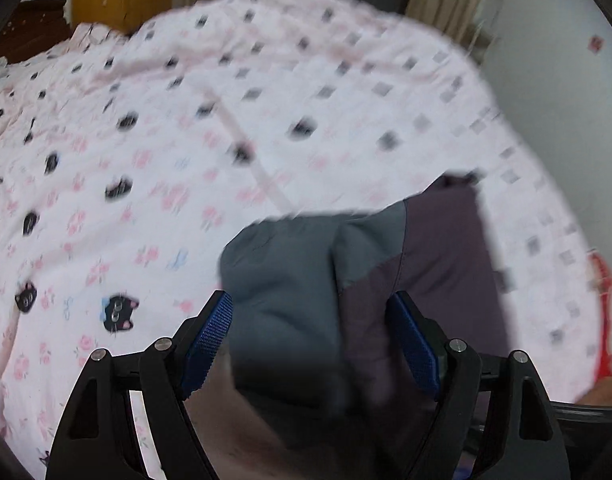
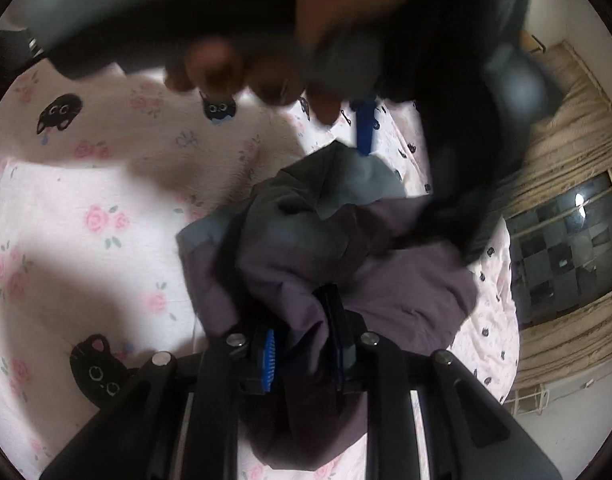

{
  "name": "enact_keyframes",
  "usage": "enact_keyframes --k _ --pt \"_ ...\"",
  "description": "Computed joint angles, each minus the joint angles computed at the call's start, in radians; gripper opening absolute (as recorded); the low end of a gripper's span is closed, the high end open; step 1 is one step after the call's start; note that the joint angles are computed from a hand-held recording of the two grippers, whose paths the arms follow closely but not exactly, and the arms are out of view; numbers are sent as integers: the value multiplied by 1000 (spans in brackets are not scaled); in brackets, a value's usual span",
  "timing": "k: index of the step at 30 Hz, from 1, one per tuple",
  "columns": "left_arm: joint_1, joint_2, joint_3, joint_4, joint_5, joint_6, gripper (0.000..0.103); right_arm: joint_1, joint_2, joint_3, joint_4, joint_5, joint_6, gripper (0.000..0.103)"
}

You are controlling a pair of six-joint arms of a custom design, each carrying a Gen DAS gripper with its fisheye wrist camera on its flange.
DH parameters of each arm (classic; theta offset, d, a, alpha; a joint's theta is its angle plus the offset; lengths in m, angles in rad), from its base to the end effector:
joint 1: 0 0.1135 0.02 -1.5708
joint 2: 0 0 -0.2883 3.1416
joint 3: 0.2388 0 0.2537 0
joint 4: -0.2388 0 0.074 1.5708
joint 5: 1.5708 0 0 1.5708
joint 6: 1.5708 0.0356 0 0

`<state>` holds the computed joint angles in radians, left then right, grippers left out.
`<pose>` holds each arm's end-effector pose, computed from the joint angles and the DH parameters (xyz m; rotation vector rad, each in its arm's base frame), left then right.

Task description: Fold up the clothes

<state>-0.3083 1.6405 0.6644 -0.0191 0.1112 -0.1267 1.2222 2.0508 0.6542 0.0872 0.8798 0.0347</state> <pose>0.2727 -0.0910 0.1388 0.2770 2.5718 -0.3058 0.1214 0.2537 0.0434 -1.1845 2.0126 -0.7073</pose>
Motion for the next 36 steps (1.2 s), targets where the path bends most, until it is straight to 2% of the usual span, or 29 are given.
enact_keyframes --k 2,4,6,7,9,12,14,16,17,20,25,28,30,32,34,36 --pt "27 52 -41 84 21 -23 96 20 14 2 2 27 13 24" --pt "46 70 -104 192 41 -41 96 32 -34 -28 13 -4 53 24" --pt "48 70 -150 267 37 -47 96 20 -158 -99 44 -98 102 26" --pt "43 67 -159 281 28 -50 96 -6 -258 -148 63 -184 119 30" --pt "38 70 -176 316 22 -60 96 -90 -458 -224 71 -357 141 31" --pt "48 92 -217 421 35 -72 96 -336 -709 -249 2 -577 147 31" --pt "62 100 -235 466 54 -77 96 -566 -724 -173 -61 -741 124 32" --pt "67 102 -237 479 58 -79 96 -793 -607 -27 -143 -920 90 32" --pt "67 102 -238 484 58 -80 96 -853 -533 43 -182 -956 88 32" --pt "67 106 -240 495 55 -85 96 -944 -328 226 -290 -991 91 32" --pt "38 125 -224 477 -3 -88 96 -967 -125 335 -371 -1013 110 36" --pt "29 136 -214 467 -22 -89 96 -985 -66 325 -349 -1063 132 36" --pt "30 139 -212 464 -24 -90 96 -985 -73 294 -329 -1080 161 36" --pt "35 130 -219 469 -14 -89 96 -952 -120 239 -299 -1047 185 37" --pt "50 100 -243 487 8 -91 96 -933 -207 178 -274 -1027 208 37" --pt "50 36 -261 456 -14 -112 95 -923 -307 118 -252 -1022 233 43"
